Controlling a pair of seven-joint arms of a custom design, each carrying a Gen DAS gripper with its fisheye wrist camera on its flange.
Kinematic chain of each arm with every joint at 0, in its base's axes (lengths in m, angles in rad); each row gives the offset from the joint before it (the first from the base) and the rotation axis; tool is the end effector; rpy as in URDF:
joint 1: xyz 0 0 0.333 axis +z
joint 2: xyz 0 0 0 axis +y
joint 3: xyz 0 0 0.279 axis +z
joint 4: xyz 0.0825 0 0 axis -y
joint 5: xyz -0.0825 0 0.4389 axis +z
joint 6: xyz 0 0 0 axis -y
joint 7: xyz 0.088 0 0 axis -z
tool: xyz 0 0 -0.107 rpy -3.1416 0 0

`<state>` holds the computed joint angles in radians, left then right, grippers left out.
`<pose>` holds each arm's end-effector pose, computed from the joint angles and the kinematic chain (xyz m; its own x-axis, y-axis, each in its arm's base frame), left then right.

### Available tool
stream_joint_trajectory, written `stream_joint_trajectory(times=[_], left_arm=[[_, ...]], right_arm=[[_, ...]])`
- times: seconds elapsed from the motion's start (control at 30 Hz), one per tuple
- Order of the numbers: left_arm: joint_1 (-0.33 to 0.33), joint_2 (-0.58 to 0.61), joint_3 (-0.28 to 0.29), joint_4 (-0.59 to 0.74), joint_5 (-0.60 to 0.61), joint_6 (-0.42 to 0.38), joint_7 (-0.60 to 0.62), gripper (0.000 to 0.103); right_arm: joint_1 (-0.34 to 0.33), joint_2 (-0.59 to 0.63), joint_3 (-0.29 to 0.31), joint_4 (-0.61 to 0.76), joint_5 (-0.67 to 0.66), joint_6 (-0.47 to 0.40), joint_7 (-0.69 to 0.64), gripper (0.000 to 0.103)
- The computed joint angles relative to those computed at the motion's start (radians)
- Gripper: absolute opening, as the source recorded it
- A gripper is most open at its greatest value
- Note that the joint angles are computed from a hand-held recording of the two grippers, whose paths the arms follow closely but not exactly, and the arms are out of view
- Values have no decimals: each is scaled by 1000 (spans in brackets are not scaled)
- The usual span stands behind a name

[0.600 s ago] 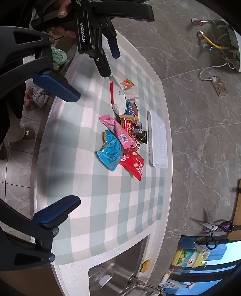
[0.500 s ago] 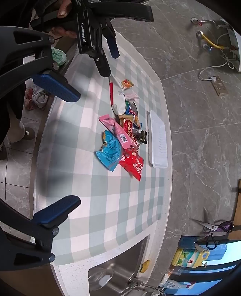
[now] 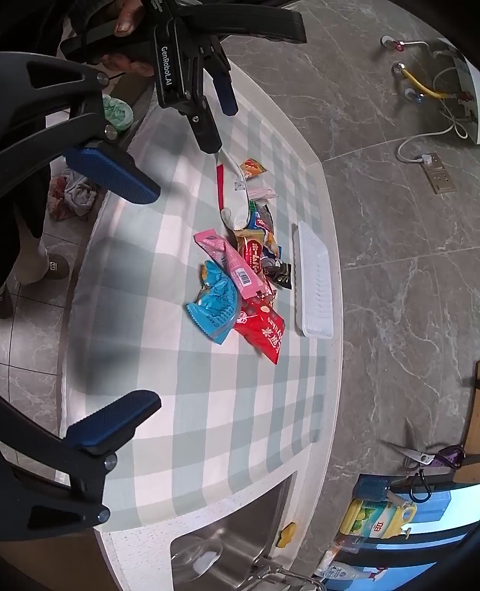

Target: Organize snacks

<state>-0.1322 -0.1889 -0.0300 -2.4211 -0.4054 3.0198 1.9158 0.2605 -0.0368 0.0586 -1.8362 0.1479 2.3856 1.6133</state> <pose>0.5572 -0.0616 0.4003 -0.1546 -0.9856 0.0691 -0.6990 0.0597 -0.7127 0.6175 0.2059 0.5553 0.2434 -0.9559 -0.1645 -0.8337 -0.1196 -0.5391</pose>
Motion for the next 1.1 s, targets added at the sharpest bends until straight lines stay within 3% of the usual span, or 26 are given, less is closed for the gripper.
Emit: stream_joint_trajectory(times=[0.03,0.23,1.1], left_arm=[[19,-7,-26,-12,34,8,-44,102],[2,-5,-6,-9,40,7,-42,102],[9,-3,-12,-11,85,14,-92,102]], right_arm=[[0,1,0,1,-1,0,0,103],[0,5,1,3,-2,2,3,103],[0,-15,0,-27,2,11,-1,103]])
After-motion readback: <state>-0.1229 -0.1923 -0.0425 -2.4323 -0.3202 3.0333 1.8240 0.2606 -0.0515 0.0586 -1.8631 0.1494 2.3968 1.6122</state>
